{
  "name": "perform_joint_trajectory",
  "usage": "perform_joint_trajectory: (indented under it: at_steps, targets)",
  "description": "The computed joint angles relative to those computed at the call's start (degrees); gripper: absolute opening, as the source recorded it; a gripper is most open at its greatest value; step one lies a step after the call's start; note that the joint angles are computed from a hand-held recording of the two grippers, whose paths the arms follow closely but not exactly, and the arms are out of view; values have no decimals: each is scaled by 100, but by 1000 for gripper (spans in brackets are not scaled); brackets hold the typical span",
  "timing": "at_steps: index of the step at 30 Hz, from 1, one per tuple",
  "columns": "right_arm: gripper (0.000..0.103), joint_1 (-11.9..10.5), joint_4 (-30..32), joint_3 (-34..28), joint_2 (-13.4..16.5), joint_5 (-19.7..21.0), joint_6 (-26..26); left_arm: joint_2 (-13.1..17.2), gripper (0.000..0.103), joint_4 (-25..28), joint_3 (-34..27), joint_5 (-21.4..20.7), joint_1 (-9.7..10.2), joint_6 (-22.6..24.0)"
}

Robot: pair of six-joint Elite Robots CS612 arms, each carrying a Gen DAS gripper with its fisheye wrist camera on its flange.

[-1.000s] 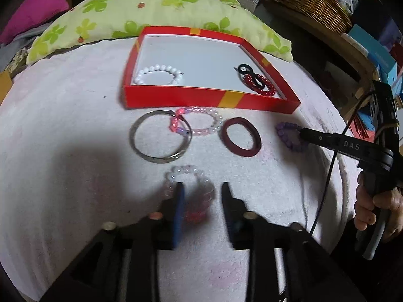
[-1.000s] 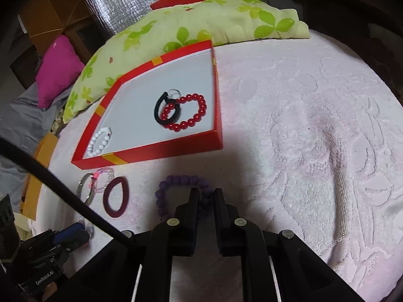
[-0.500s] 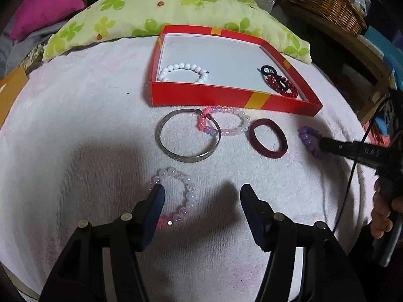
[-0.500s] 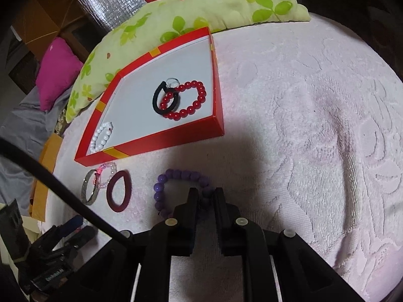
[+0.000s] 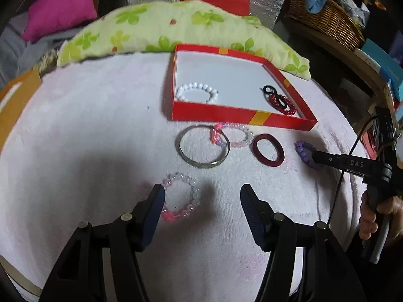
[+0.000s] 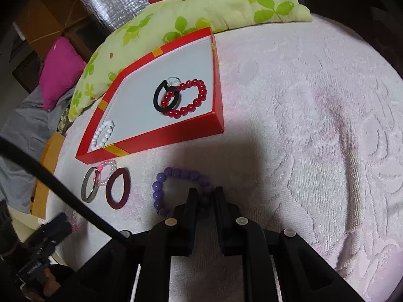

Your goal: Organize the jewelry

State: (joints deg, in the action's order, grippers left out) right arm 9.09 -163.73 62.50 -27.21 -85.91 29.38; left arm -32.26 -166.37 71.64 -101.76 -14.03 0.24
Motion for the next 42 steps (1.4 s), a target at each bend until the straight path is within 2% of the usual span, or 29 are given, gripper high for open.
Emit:
perform_joint_trajectory:
  at_steps: [2,4,9,11,16,19,20,22,23,24,25,27,30,32,36,42]
  targets:
    - [17,26,-3,-12,3,-113,-79,-14,63,7,21,113,-6,41]
    - [17,36,-37,1,0,-151,-63,9,63,246,-44,180,3,-23]
    - [17,-6,-152,62,-15,41,350,80,63,752,-204,452,-13,-176]
    - [17,-1,-101,56,-24,31,332,78,65,711,-178,547,-38,-129]
    - [17,100,161,-79,-3,-372,-40,77,67,547,-96,962,-143,70]
    - [17,87,135,-63,-5,-339,22,87,66,409,-68,1005,-152,87]
    - [17,76,104,-45,-9,-297,64,102,65,387,-88,1014,-148,84]
    - [17,53,41,-14,-13,-210,143,111,47,246,-69,1190,-173,130]
    - [17,49,29,-9,-13,-200,151,107,43,179,-51,1239,-179,178]
    - [17,50,23,-11,-11,-206,154,110,29,153,-50,1205,-177,213]
    - [17,47,27,-13,-9,-212,134,108,20,133,-45,1183,-175,245]
    - [17,58,48,-30,-1,-282,77,113,13,92,-32,1174,-186,361]
    - [17,77,41,-48,12,-370,32,112,8,-26,6,1214,-215,523]
    - [17,88,34,-57,18,-422,-12,107,8,-93,32,1184,-226,621]
    - [17,114,36,-86,34,-536,-85,103,8,-196,85,1410,-293,829]
    - [16,131,17,-132,57,-589,-122,103,8,-237,100,1514,-307,877]
